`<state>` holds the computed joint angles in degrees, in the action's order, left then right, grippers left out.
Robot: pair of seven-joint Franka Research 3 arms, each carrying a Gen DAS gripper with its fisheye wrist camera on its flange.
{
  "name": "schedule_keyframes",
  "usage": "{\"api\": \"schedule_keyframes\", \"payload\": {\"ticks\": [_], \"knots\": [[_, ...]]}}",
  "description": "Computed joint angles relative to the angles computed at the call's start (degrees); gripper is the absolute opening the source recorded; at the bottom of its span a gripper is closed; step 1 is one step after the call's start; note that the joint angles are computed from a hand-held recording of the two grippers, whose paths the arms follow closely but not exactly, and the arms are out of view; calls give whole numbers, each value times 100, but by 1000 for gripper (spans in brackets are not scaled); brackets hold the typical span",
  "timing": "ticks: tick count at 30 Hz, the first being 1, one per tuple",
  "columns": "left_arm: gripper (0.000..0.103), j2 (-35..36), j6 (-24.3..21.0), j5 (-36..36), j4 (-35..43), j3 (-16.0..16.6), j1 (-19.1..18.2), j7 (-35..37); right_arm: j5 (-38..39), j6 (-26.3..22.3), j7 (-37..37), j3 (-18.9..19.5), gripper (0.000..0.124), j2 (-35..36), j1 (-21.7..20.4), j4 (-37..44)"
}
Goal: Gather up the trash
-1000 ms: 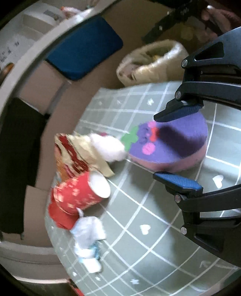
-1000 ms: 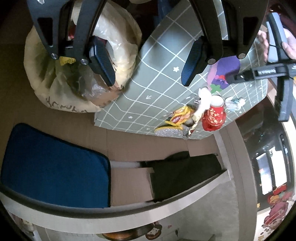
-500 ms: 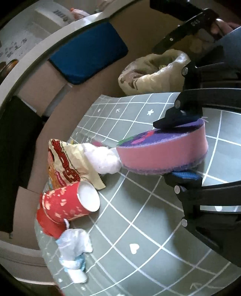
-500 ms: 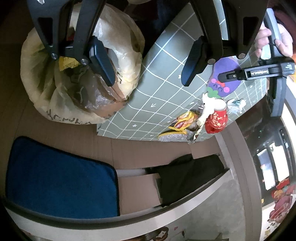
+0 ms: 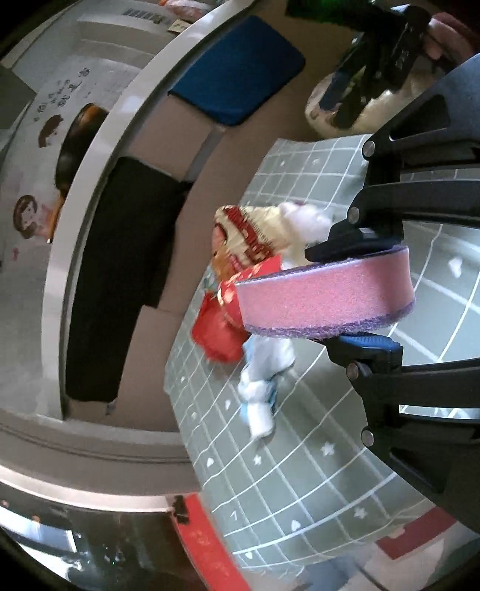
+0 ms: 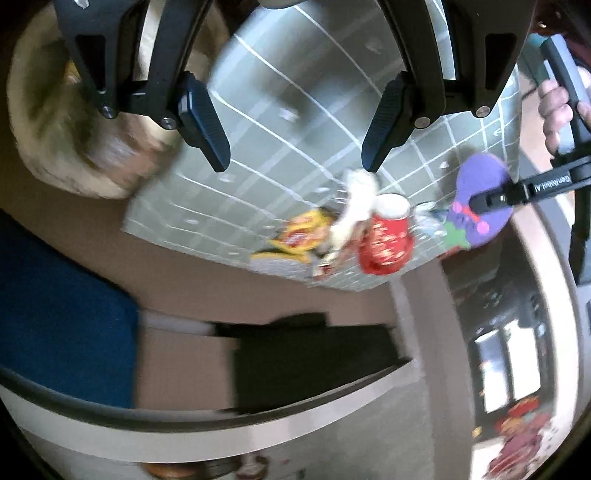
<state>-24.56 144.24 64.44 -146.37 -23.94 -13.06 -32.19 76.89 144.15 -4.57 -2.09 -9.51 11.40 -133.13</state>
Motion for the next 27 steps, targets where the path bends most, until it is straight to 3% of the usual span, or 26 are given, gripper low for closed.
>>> {"api": "schedule_keyframes", "payload": {"ticks": [2,6,11,15,19,24,25,27], "knots": [[36,-66,185,126,-107,49,49,-141,-246,-15,215,109,72,162,69,136],[36,-48,471,229,-268,157,169,-221,-482,420,330,393,71,539,312,406],[36,-125,590,344,-417,175,307,-445,-922,585,734,591,51,1020,479,816],[35,-96,854,570,-472,215,443,-599,-1302,963,1265,752,48,1459,559,1186],[35,-68,981,643,-469,228,457,-588,-1770,573,1945,792,37,1746,428,1539],[36,16,1284,750,-437,270,476,-531,-1785,65,1931,756,21,1512,212,1351],[36,41,1334,732,-432,283,476,-497,-1826,-75,1920,712,14,1415,168,1241],[36,125,1409,551,-420,324,435,-314,-1971,-250,1938,626,13,1229,115,1009]]}}
